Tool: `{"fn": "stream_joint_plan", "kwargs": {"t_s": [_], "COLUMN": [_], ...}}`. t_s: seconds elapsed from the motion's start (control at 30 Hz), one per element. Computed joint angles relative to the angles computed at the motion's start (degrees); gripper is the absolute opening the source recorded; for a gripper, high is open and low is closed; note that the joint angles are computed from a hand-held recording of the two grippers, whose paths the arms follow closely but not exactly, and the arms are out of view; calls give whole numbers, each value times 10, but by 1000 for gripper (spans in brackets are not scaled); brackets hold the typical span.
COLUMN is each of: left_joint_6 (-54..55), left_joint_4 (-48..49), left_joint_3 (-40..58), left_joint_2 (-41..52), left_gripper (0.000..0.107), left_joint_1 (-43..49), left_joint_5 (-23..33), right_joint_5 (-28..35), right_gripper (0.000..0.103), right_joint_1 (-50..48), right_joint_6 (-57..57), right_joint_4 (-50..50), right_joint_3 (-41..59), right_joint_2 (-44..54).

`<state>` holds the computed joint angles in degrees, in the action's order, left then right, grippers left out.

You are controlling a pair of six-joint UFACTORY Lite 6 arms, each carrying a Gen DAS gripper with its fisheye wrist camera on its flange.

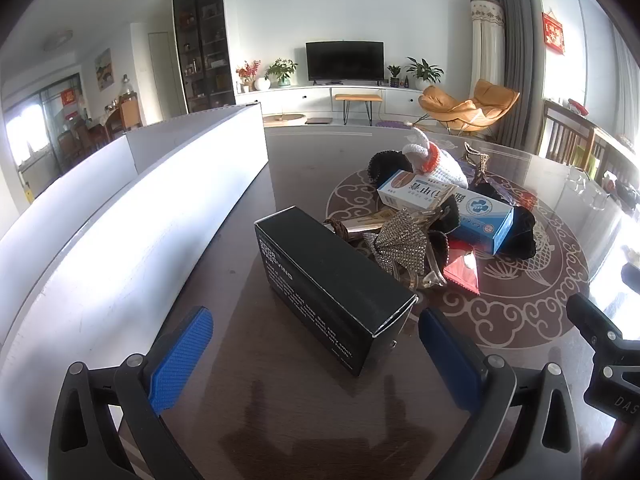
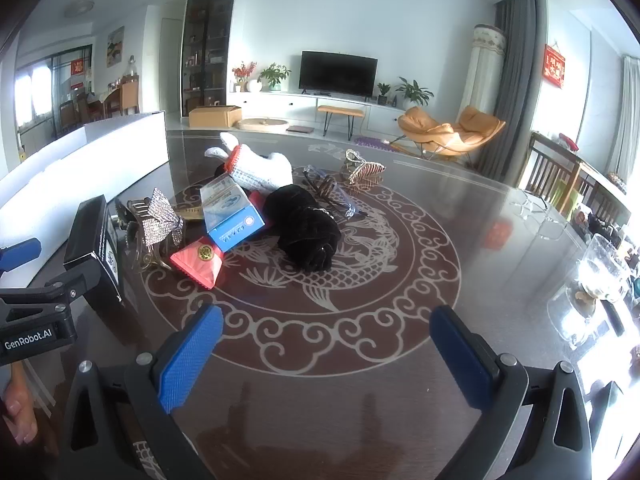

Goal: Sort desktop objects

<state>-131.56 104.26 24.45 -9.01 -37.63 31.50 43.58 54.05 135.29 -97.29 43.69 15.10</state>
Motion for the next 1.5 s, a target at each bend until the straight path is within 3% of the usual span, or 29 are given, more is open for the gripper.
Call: {"fn": "stream_joint_plan", "kwargs": {"t_s": [1.5], "left_joint_6": [-2], "left_joint_4": [2], "left_joint_3": [6], "left_joint_2": [11], "left_gripper": [103], "left_joint_1": [0], "left_joint_5": [1], "right_joint_5": [7], "right_gripper": [103], "right_joint_1": [6], "right_joint_6": [3], "right_joint_4": [3], "right_joint_3": [-5], "right_joint_2": [-6]}}
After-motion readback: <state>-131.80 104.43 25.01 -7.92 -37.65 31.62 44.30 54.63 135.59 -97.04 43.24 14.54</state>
